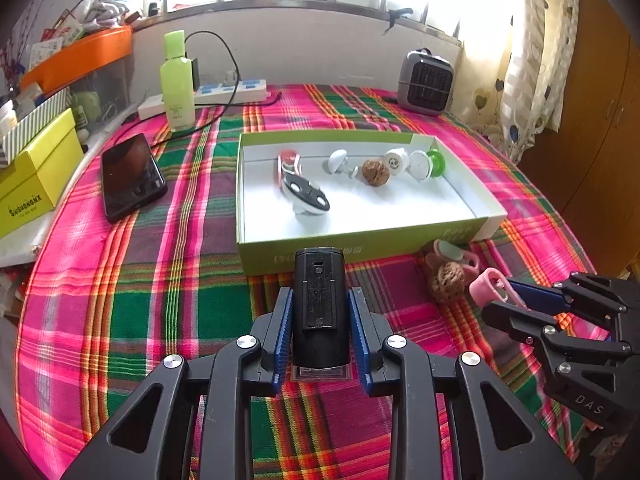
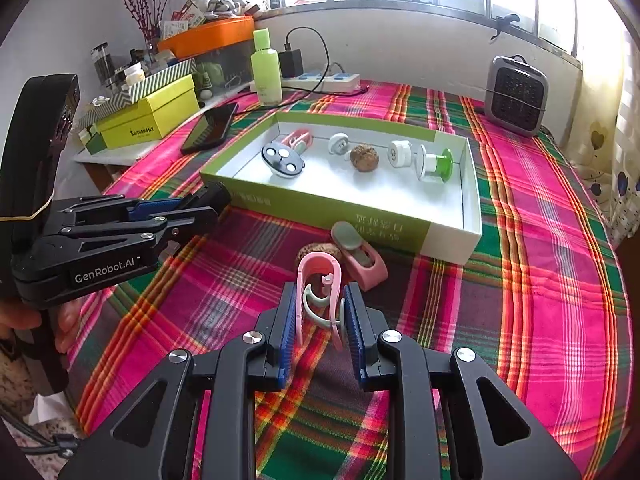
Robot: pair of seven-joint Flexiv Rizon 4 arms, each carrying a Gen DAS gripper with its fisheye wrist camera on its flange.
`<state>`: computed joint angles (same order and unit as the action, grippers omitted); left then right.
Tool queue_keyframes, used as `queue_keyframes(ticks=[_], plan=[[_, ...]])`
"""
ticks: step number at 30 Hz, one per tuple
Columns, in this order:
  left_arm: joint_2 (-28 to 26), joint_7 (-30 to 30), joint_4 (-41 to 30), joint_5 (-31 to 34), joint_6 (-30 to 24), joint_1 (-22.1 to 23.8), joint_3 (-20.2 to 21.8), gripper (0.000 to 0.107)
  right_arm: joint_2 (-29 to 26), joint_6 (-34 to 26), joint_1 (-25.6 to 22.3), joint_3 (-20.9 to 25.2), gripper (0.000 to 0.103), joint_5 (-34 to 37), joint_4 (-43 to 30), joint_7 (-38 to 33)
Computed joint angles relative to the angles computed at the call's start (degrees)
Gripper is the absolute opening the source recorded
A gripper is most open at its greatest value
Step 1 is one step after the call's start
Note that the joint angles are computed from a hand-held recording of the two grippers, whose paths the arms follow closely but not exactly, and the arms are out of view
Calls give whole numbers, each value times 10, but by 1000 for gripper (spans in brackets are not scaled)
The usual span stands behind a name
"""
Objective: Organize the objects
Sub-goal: 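Carry the black case and pink clip into the box with both tools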
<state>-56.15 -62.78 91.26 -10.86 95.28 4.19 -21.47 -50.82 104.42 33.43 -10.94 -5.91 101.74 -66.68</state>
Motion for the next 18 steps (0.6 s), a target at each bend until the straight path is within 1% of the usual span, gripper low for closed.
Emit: queue_keyframes(ticks=[7, 16, 18], plan=[[0, -1, -10, 1, 2, 0, -7, 25, -1, -1, -7, 2, 24, 0, -12, 2], [-9, 0, -43, -10, -18, -18, 3, 25, -7, -5, -30, 14, 24, -7, -36, 9], [-12, 1, -53, -14, -23, -24, 7, 25, -10, -9, -30, 9, 24, -6, -43, 14]])
